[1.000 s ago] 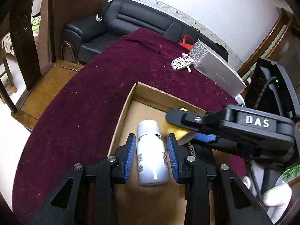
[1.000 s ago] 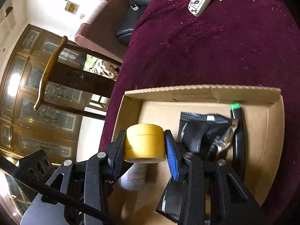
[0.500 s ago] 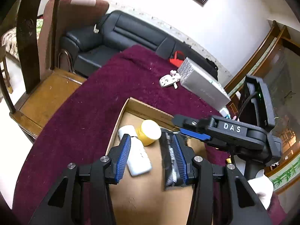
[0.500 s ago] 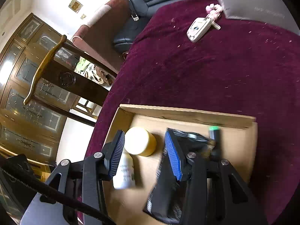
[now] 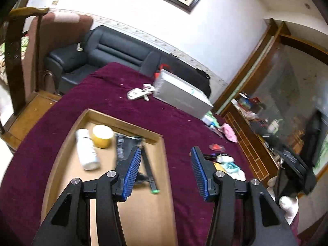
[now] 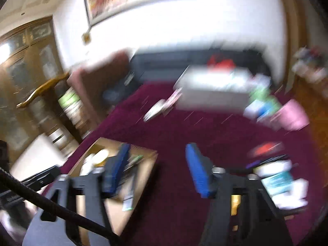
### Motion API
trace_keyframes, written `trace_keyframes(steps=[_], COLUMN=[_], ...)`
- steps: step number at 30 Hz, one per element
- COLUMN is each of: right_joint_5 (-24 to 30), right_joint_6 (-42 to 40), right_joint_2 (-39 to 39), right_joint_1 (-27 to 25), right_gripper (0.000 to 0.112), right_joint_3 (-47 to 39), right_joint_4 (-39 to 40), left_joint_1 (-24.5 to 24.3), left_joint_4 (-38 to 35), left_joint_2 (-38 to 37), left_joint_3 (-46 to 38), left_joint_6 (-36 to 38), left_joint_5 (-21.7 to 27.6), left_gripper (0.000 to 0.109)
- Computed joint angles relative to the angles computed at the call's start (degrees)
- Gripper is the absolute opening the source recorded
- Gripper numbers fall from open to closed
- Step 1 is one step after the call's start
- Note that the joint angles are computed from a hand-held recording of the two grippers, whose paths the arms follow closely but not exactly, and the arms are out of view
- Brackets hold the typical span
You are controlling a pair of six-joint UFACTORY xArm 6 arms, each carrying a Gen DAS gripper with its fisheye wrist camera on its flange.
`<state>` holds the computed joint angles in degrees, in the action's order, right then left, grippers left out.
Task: Organize objects
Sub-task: 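Move both grippers back over the pile of items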
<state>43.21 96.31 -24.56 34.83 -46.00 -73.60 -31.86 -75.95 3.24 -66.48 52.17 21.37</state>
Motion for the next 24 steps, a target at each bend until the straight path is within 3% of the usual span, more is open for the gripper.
trace_keyframes(steps=[1, 2, 3, 5, 9, 12, 15, 20, 22, 24], right_joint_5=[5.2, 8.0, 8.6, 4.9, -1.5, -5.8, -13.7, -26.8, -32.6, -36.6], right_joint_6=[4.6, 7.8, 9.3, 7.6, 7.8, 6.6, 5.7, 9.2, 2.9, -1.2], right_joint_2=[-3.9, -6.4, -9.4, -13.2, -20.1, -25.6, -28.6, -30.2, -29.8, -30.5], right_joint_1=[3.0, 4.7, 5.0, 1.5, -7.4, -16.1, -26.8, -41.3, -46.1, -48.1], right_gripper=[0.096, 0.103, 0.103, 0.103, 0.103, 0.103, 0.103, 0.103, 0.103, 0.103], right_joint_3=[3.1, 5.5, 8.2, 11.9, 19.6, 25.6, 30.3, 35.7, 37.6, 39.1], right_joint_4=[-5.6, -8.7, -9.5, -5.1, -0.1, 2.7, 3.3, 1.0, 8.0, 13.4], left_joint_1=[-0.8, -2.3, -3.3, -5.3, -10.3, -13.2, -15.8, -19.1, -19.8, -20.4], left_joint_4=[0.2, 0.8, 1.3, 2.8, 13.0, 19.9, 23.7, 42.2, 48.8, 50.3], left_joint_2=[-0.3, -0.3, -0.3, -0.4, 2.0, 4.8, 9.0, 19.7, 24.0, 27.7], left_joint_3=[0.1, 0.0, -0.1, -0.1, -1.6, -3.6, -7.0, -17.8, -23.1, -28.5], left_joint_6=[-0.2, -1.0, -1.5, -2.7, -10.8, -17.1, -17.6, -21.9, -23.6, -22.3], left_joint_5=[-0.3, -1.0, -1.2, -1.4, -4.0, -4.6, -5.5, -2.8, -0.6, 2.4], left_gripper=[0.045, 0.045, 0.045, 0.045, 0.045, 0.045, 0.045, 0.044, 0.044, 0.044])
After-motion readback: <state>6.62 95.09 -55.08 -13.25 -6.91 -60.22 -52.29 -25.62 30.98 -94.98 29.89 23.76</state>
